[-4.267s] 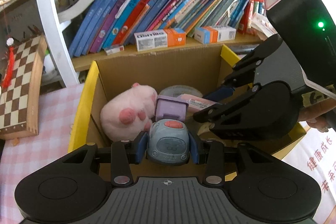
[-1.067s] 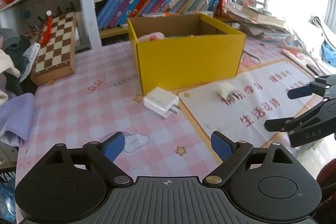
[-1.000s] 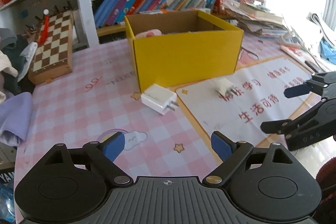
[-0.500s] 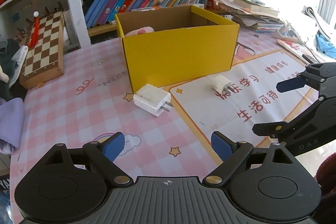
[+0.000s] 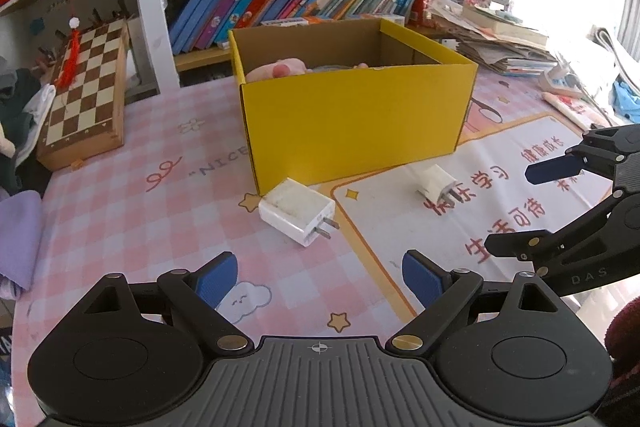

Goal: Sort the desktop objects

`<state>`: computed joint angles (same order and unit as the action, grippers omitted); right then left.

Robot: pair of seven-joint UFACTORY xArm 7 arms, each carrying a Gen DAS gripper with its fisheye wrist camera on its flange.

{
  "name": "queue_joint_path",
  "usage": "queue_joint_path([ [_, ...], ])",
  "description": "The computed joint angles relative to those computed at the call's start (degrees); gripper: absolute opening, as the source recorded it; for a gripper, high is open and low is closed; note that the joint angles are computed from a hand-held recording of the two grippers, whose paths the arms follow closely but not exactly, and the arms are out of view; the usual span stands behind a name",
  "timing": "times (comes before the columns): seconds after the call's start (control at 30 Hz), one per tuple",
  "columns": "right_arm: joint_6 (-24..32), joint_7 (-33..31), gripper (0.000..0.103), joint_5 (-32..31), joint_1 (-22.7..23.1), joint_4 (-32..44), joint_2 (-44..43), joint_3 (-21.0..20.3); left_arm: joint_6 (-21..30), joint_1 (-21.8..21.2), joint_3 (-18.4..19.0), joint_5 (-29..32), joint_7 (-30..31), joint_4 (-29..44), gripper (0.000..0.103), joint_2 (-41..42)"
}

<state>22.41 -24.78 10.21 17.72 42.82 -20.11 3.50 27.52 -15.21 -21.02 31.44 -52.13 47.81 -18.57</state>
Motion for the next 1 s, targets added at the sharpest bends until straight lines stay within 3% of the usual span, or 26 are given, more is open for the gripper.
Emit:
queue_joint_path([
  [0.4, 2.36, -6.98, 0.079, 5.23, 0.08, 5.74, 6.26, -1.89, 3.48, -0.8, -0.41, 5.54, -2.52, 4.67, 0.092, 4.69],
  [0.77, 4.15, -11.98, 0.064, 10.95, -1.95, 10.61, 11.56, -0.92, 6.96, -3.05, 1.44, 7.76, -6.99, 6.64, 0.092, 6.27],
  [1.0, 5.43, -13.49, 0.062, 12.68, -3.22, 12.86, 13.97, -0.1, 8.95, -4.09, 1.85, 8.5, -8.76, 7.73, 0.092, 7.2],
])
